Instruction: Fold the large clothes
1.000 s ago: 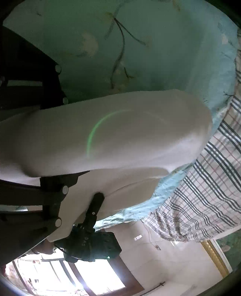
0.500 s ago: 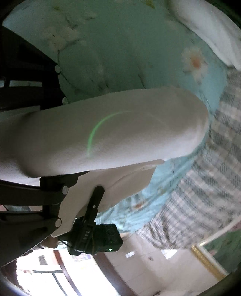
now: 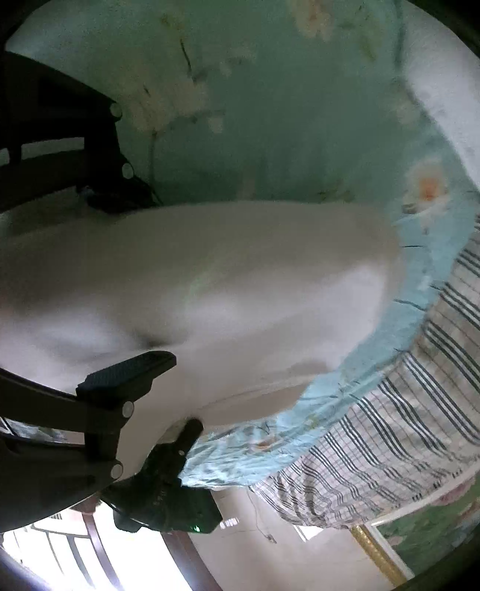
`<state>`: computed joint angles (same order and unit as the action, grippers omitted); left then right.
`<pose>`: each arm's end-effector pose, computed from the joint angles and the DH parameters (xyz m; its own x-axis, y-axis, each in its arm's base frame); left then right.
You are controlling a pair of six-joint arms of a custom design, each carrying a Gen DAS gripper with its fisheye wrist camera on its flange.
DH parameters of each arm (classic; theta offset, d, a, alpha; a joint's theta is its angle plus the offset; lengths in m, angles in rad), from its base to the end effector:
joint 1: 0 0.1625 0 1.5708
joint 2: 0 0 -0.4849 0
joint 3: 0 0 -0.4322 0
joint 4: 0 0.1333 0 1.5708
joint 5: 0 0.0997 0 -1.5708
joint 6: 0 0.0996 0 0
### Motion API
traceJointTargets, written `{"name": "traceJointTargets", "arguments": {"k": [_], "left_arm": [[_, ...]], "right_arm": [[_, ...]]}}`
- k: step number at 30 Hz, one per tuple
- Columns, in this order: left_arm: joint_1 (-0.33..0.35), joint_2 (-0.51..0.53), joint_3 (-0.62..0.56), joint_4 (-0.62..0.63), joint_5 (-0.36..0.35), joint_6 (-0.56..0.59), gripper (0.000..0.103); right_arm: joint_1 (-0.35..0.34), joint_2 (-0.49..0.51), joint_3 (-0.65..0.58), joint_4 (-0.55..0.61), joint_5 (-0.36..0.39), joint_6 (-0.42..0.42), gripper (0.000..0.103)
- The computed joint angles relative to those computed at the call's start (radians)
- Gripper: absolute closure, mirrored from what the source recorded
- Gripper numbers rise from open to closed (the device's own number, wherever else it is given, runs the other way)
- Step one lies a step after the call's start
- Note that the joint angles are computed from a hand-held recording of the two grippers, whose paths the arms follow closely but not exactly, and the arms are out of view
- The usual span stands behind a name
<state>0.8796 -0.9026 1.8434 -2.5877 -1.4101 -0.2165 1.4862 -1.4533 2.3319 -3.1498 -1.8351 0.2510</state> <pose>-0.3070 -0.6051 0.1034 -0.8869 0.4404 -0.1395 0.4557 0.8835 -0.1085 0.0671 -0.4783 0.3021 -0.9019 0.4307 0.0334 0.2979 0.6760 -0.6739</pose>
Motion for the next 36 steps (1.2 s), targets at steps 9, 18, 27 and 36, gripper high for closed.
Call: {"name": "traceJointTargets", "arguments": {"k": [9,18,27,36], "left_arm": [[-0.020,-0.076,0.080,-0.207,-0.056,0.076,0.036],[0.015,-0.018,0.061,-0.202,-0.081,0.097,0.036],[-0.003,-0.011,0.028,-0.165,-0.165,0.130,0.036],[-0.033,0.091,0.006,-0.165,-0.100,0.158,0.037]], "right_arm": [[0.102,-0.010,-0.043,-0.005,-0.076,-0.101,0.061],[0.020,0.040,-0.072,0.076,-0.010,-0.072,0.061],[-0.006,-0.038,-0.006,-0.107,0.161,-0.078,0.099],[-0.055,-0.021,0.034,-0.052,0.010,-0.021,0.099]]}}
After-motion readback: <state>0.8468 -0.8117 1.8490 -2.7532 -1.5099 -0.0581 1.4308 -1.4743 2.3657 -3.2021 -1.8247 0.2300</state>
